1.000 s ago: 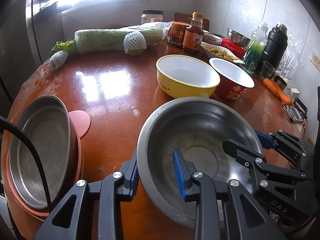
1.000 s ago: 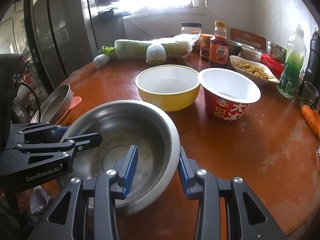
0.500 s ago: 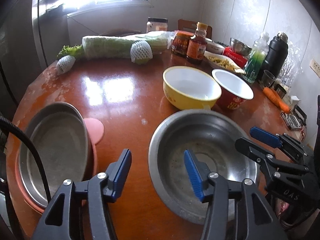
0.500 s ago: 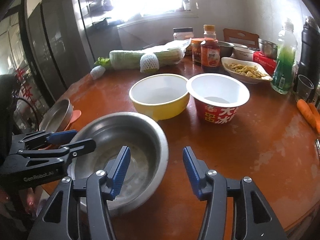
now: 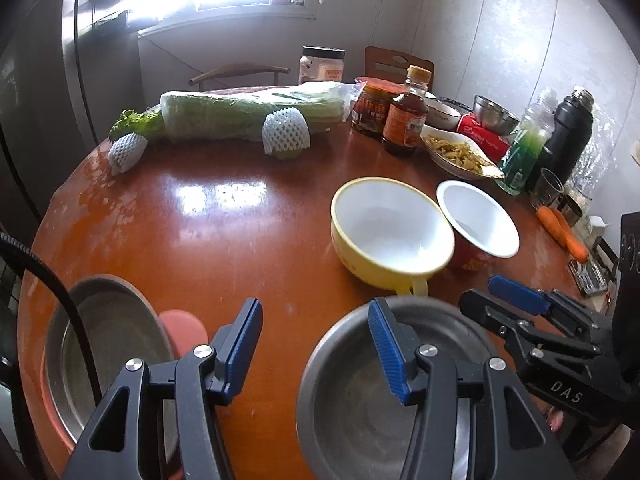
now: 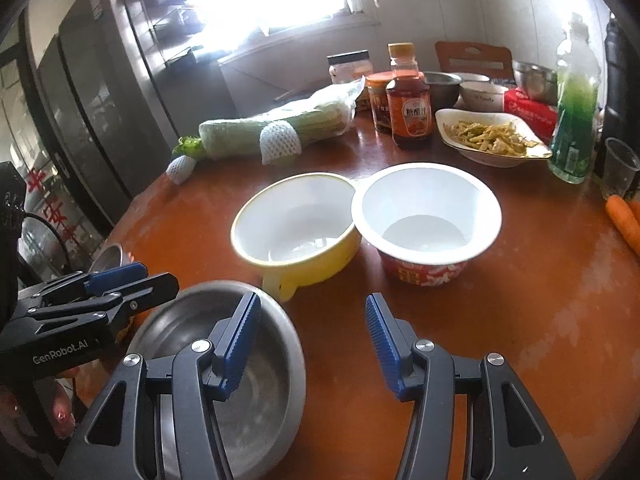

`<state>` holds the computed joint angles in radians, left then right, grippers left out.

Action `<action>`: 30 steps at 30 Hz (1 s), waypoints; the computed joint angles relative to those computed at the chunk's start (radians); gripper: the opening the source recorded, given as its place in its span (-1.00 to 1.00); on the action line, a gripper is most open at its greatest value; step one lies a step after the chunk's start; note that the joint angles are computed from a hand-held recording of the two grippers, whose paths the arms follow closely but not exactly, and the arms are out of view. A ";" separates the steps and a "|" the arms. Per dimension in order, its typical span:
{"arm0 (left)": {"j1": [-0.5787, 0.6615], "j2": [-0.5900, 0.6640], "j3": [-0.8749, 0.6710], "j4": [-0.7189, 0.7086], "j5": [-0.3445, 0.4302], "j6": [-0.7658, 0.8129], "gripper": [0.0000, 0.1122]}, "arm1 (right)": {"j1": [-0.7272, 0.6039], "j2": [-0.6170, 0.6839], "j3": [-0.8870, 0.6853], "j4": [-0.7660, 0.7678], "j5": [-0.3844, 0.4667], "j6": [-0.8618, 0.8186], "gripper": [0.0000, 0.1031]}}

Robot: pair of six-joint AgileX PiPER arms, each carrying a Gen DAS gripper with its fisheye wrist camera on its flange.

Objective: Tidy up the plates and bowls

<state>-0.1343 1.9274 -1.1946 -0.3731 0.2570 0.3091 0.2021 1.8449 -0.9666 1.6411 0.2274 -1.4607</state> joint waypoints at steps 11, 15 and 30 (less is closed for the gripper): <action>0.012 0.111 -0.205 0.074 0.120 -0.073 -0.02 | -0.008 0.143 -0.216 -0.460 0.076 0.495 0.10; 0.016 0.146 -0.264 0.083 0.153 -0.089 -0.02 | -0.013 0.177 -0.276 -0.529 0.107 0.582 0.10; 0.010 0.275 -0.447 0.110 0.248 -0.125 -0.02 | -0.014 0.277 -0.456 -0.860 0.147 0.887 0.10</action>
